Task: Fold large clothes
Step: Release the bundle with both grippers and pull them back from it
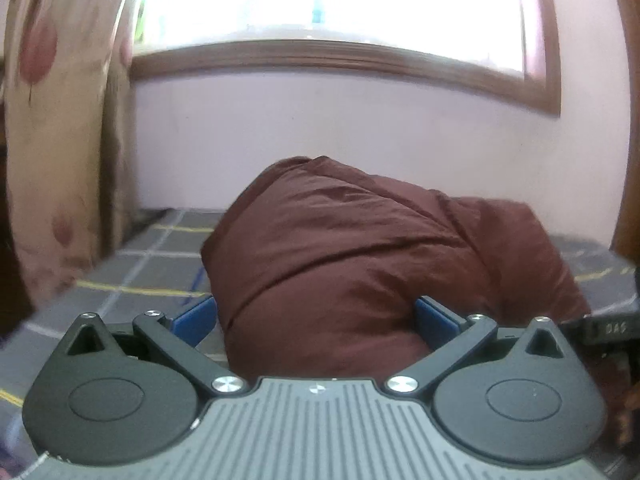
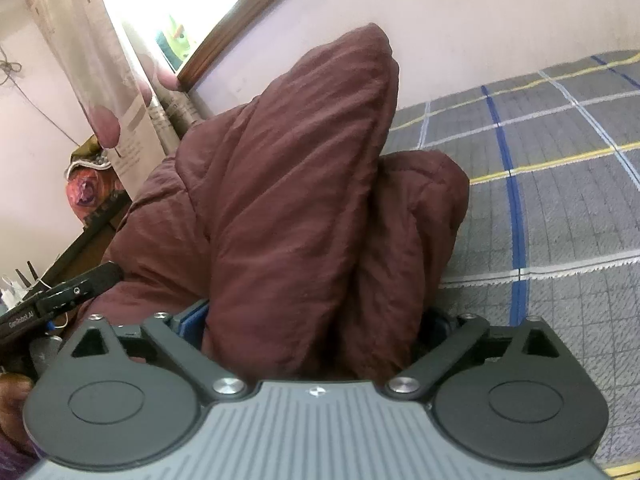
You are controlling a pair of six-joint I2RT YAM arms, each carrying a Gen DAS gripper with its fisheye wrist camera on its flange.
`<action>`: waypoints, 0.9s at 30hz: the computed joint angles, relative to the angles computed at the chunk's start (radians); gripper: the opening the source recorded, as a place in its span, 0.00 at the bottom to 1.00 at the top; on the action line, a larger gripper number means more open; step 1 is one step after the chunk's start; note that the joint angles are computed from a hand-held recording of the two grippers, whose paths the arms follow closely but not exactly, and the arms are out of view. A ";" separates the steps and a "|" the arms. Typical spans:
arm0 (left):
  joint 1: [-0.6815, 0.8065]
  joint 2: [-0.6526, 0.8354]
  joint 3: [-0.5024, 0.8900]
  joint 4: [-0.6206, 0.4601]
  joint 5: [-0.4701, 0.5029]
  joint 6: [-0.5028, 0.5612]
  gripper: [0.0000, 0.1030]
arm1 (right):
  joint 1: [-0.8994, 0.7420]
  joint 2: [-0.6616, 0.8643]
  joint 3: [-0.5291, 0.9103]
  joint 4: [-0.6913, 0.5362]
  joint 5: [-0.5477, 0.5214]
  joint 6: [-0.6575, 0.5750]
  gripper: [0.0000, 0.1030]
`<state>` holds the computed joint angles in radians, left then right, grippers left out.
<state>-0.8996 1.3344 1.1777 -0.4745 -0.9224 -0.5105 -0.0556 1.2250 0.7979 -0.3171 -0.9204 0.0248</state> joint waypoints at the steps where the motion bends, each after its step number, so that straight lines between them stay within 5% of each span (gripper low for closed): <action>1: -0.016 0.014 0.025 -0.028 -0.022 -0.016 1.00 | 0.002 -0.007 -0.004 0.005 0.010 0.004 1.00; 9: -0.062 0.029 0.086 -0.118 -0.101 -0.146 1.00 | 0.025 -0.066 -0.005 -0.018 0.061 0.016 1.00; 13: -0.127 0.158 0.259 -0.382 -0.282 -0.317 1.00 | 0.035 -0.088 0.003 -0.039 0.086 0.013 1.00; 15: -0.156 0.169 0.271 -0.393 -0.330 -0.340 1.00 | 0.047 -0.109 0.005 -0.051 0.112 0.013 1.00; 19: -0.187 0.245 0.408 -0.620 -0.366 -0.537 1.00 | 0.074 -0.149 0.011 -0.070 0.170 0.015 1.00; 22: -0.198 0.280 0.482 -0.711 -0.357 -0.562 1.00 | 0.095 -0.181 0.017 -0.089 0.210 0.015 1.00; 27: -0.229 0.397 0.659 -1.024 -0.359 -0.764 1.00 | 0.113 -0.223 0.034 -0.127 0.256 0.031 1.00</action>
<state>-1.1284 1.7309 1.8365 -1.4981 -1.2818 -1.2746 0.0570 1.0025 0.8315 -0.4441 -0.6644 0.0556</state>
